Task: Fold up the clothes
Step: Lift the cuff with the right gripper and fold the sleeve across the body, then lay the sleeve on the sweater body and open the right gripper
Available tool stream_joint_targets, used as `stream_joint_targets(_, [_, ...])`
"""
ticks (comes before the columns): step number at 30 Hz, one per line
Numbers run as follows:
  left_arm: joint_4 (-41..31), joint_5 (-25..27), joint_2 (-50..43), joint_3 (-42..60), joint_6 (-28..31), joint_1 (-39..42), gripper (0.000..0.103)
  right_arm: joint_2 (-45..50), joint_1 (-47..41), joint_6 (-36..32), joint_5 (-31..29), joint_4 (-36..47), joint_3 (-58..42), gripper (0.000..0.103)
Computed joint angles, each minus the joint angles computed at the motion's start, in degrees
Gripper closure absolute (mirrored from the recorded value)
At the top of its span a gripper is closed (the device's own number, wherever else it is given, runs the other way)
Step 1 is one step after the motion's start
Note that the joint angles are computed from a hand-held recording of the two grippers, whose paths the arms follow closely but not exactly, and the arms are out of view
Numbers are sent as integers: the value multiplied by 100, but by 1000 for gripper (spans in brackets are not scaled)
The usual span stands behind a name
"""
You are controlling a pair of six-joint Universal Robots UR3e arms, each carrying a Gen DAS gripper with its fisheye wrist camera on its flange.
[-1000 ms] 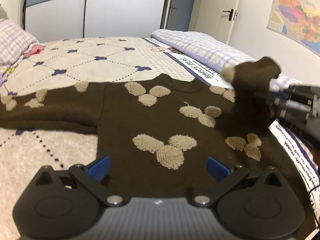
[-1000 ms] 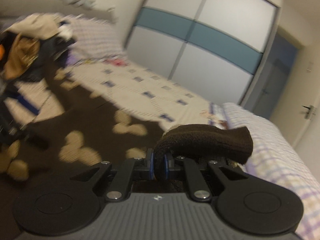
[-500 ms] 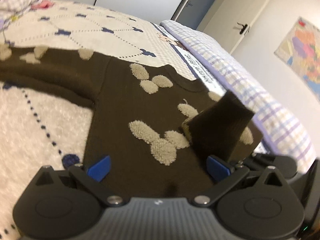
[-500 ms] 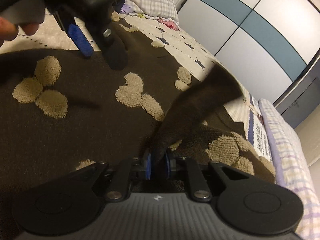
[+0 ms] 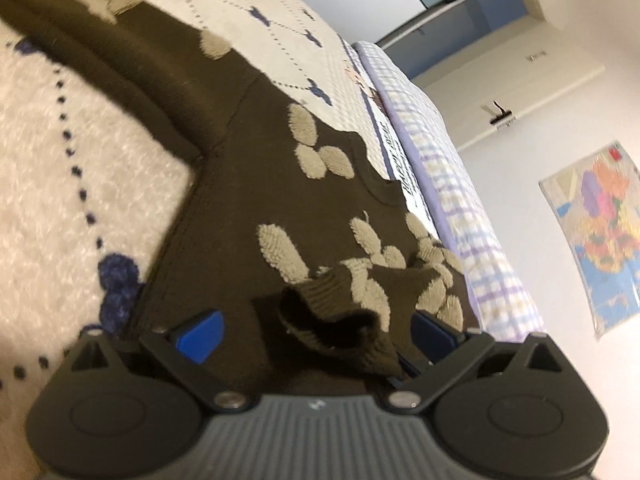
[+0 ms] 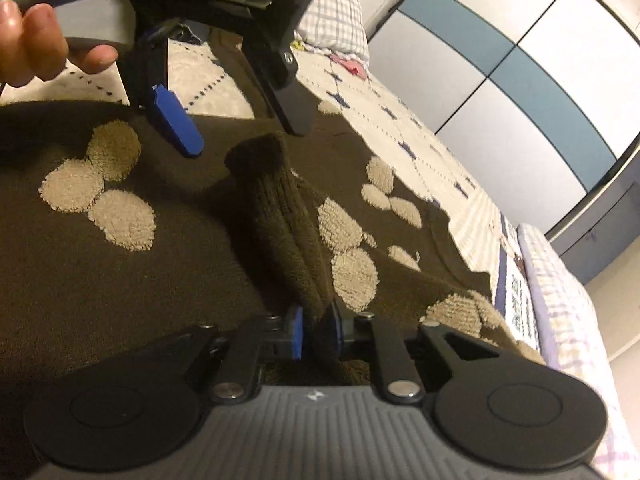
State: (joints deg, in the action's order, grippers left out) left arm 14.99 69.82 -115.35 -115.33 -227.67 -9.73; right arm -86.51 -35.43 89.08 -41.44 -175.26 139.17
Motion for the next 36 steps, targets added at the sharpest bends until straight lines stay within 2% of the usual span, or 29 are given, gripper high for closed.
stream_joint_targets(2, [61,-141,-40,14,-188,53,6,-133,-131,-116,182,199,30,89])
stream_joint_targets(4, [254,-360,-118,-1,-425,127,10,-379,-242,-453,289,746,4,88])
stream_joint_targets(7, [401,-623,-210,3,-639,201,24,-752,-281,-1097,59,1618,-82,82])
stream_joint_targets(9, [199,-599,-192,71,-665,159,27,-821,-351,-1307,59,1501,74,82])
stream_joint_targets(13, [-41,-626,-180,150,-743,101,37,-885,-335,-1226,185,1402,203,79])
stream_joint_targets(15, [-122,-586,-186,209,-735,52,48,-840,-285,-1348,251,1198,323,79])
stream_joint_targets(16, [-220,-501,-165,255,-698,4,65,-876,-259,-1411,230,1258,329,79])
stream_joint_targets(17, [-296,-413,-137,275,-674,-36,89,-921,-234,-1477,206,1335,331,79])
stream_joint_targets(18, [-383,-286,-94,294,-661,-89,102,-966,-210,-1542,181,1412,333,79])
stream_joint_targets(20, [-415,18,48,240,-683,-200,101,-934,-247,-1477,245,1302,338,76])
stream_joint_targets(21, [-384,122,129,184,-680,-230,101,-807,-283,-1327,306,1049,337,68])
stream_joint_targets(24, [-442,429,387,156,-562,-338,101,-156,-544,-617,546,-270,316,53])
stream_joint_targets(26, [-521,689,533,179,-453,-443,101,562,-595,260,417,-1364,-13,51])
stream_joint_targets(29, [-592,1098,764,93,-295,-571,101,1431,-594,1511,-41,-2344,-768,51])
stream_joint_targets(33, [-567,1434,1043,-83,-124,-648,101,2155,-476,3043,-844,-2711,-1815,50])
stream_joint_targets(36, [-644,1604,1126,-104,97,-721,101,2434,-435,3656,-1134,-2345,-2393,50])
